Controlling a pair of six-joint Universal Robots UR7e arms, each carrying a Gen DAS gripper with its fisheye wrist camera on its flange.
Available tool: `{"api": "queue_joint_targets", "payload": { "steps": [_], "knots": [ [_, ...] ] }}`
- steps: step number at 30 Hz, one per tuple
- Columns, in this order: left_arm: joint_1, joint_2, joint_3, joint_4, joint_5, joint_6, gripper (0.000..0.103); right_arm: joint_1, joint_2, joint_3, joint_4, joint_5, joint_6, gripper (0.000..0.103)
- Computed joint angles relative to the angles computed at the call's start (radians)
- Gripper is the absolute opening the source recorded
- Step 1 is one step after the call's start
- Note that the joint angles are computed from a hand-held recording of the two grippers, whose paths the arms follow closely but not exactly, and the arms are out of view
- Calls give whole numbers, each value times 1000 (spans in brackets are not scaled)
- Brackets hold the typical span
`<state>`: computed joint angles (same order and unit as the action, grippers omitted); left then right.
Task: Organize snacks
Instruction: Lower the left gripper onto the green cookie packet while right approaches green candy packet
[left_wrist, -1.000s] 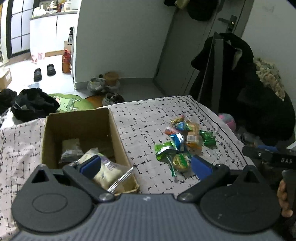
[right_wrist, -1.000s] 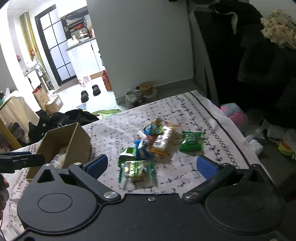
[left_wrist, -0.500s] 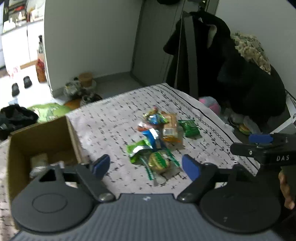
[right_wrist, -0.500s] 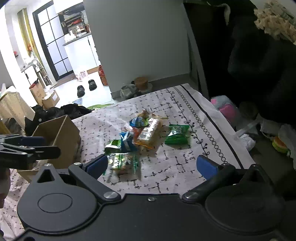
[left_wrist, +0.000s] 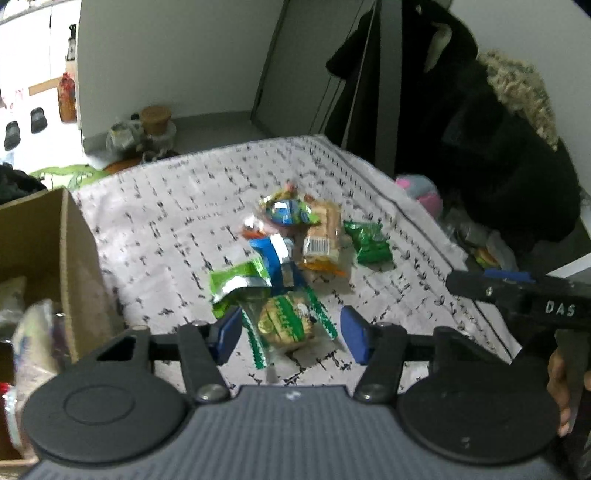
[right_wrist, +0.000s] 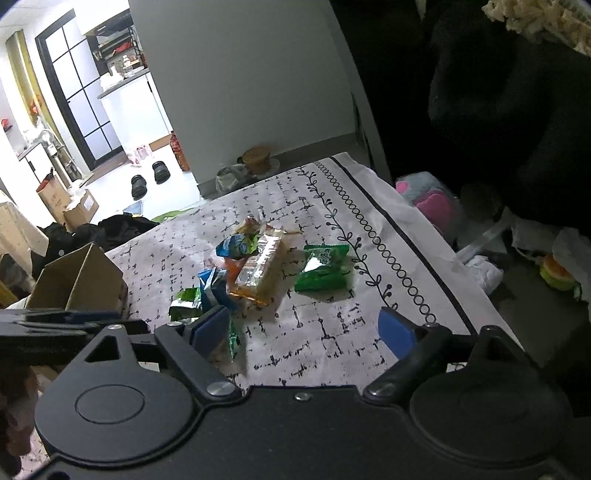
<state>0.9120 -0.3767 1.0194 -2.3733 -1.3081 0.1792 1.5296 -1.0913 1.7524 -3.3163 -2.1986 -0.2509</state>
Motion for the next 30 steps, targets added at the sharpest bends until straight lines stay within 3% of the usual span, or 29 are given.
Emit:
{"api": "queue_joint_targets", "payload": {
  "steps": [3,8,16,22,27,30],
  "knots": [
    [1,30,-24,18,-2,-21,58,-18,4,-12,18,16,11,87],
    [-8,74,-55,34,64,-52,58,-39,11,-36,56,29,18,87],
    [-10,133,-130,86,84,-138,62,-68,21,-68,104,50,33,87],
    [-30,166,-150,73,164,-165,62,-75,45,-97,109,30,28,87],
    [-54,168,-102,34,258,-119,62,-82,79,-138,108,15,32,87],
    [-54,164,-86,-2,264,-89,50,-85,97,-163,109,9,43,87]
  ]
}}
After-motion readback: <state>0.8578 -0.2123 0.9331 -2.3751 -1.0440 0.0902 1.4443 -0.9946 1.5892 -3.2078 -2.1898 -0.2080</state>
